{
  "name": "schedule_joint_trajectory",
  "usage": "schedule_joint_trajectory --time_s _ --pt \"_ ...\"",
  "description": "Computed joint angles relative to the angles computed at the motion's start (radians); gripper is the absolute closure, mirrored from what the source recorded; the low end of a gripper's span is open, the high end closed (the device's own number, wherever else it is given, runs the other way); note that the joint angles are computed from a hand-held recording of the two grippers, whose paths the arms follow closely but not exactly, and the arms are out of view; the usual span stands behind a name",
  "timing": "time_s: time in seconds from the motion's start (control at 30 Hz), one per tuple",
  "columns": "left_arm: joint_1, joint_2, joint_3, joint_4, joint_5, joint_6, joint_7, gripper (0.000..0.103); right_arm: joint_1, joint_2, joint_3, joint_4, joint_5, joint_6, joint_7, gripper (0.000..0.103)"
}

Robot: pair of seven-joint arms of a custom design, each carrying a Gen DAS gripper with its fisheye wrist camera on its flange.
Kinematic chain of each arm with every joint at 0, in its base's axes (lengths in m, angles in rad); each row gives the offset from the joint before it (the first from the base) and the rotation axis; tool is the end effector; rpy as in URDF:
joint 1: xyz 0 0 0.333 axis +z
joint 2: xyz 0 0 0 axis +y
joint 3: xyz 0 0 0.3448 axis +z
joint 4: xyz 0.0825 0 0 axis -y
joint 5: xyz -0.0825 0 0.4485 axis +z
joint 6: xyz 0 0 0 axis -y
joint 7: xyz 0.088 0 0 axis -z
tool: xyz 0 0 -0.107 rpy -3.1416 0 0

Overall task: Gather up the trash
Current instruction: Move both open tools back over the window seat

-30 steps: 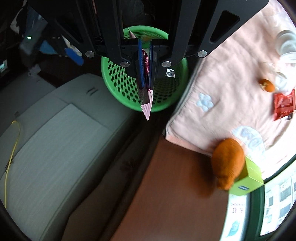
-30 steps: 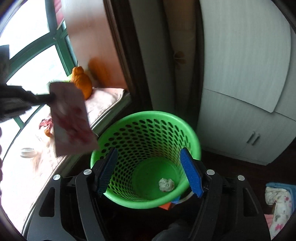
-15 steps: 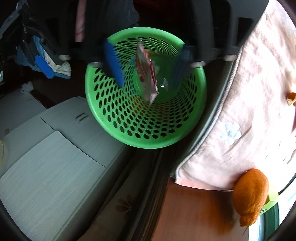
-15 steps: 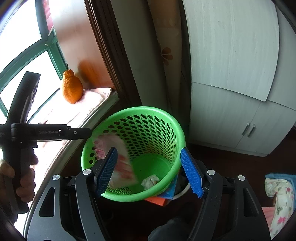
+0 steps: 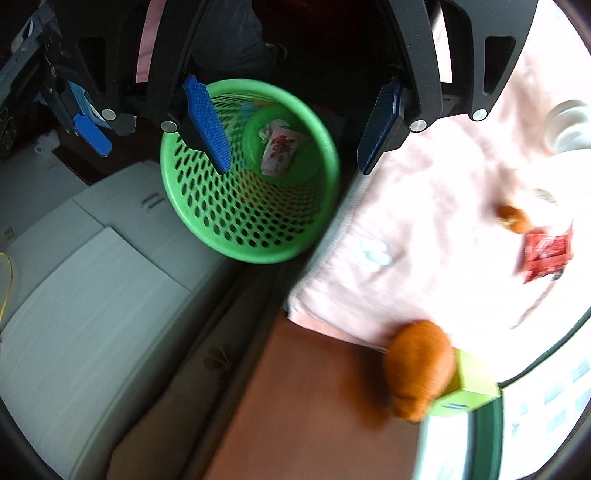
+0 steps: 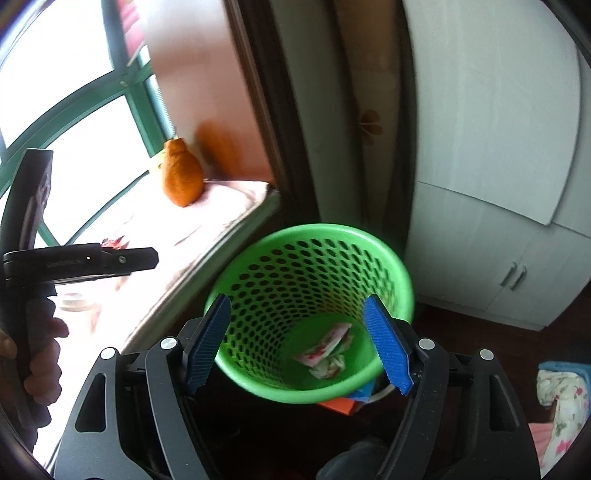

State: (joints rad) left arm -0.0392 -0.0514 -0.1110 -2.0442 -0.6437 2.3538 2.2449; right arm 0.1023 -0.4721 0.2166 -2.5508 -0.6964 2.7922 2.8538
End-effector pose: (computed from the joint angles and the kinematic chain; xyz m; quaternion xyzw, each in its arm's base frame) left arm 0.6205 -0.1032 0.5064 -0.5071 0.8045 -0.3087 0.0189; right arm 0.4475 0.1836 0.4907 -0.5150 0.7543 -0.2618 0.3120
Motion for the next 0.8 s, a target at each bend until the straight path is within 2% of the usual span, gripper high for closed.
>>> schedule_joint_trajectory --time_s 0.1,0.17,0.4,0.47,0.8 --pt "0.021 -0.025 0.023 -0.011 -0.027 -0.001 0.009 0.032 0.009 0.031 0.007 0.031 -0.002 0.011 -0.009 0.026" --pt "0.033 -0.044 0.031 -0.03 -0.024 0.029 0.003 0.025 0.016 0.055 0.012 0.055 -0.006 0.016 -0.013 0.026" --pt "0.076 -0.083 0.07 -0.057 -0.006 0.088 -0.02 0.022 0.057 0.147 0.006 0.141 -0.019 0.04 -0.045 0.025" --pt "0.091 -0.084 0.082 -0.057 -0.003 0.098 -0.021 0.018 0.071 0.175 0.001 0.166 -0.019 0.048 -0.055 0.025" --pt "0.169 -0.095 0.129 -0.066 0.021 0.176 -0.036 0.017 0.159 0.331 -0.035 0.308 0.01 0.089 -0.146 0.023"
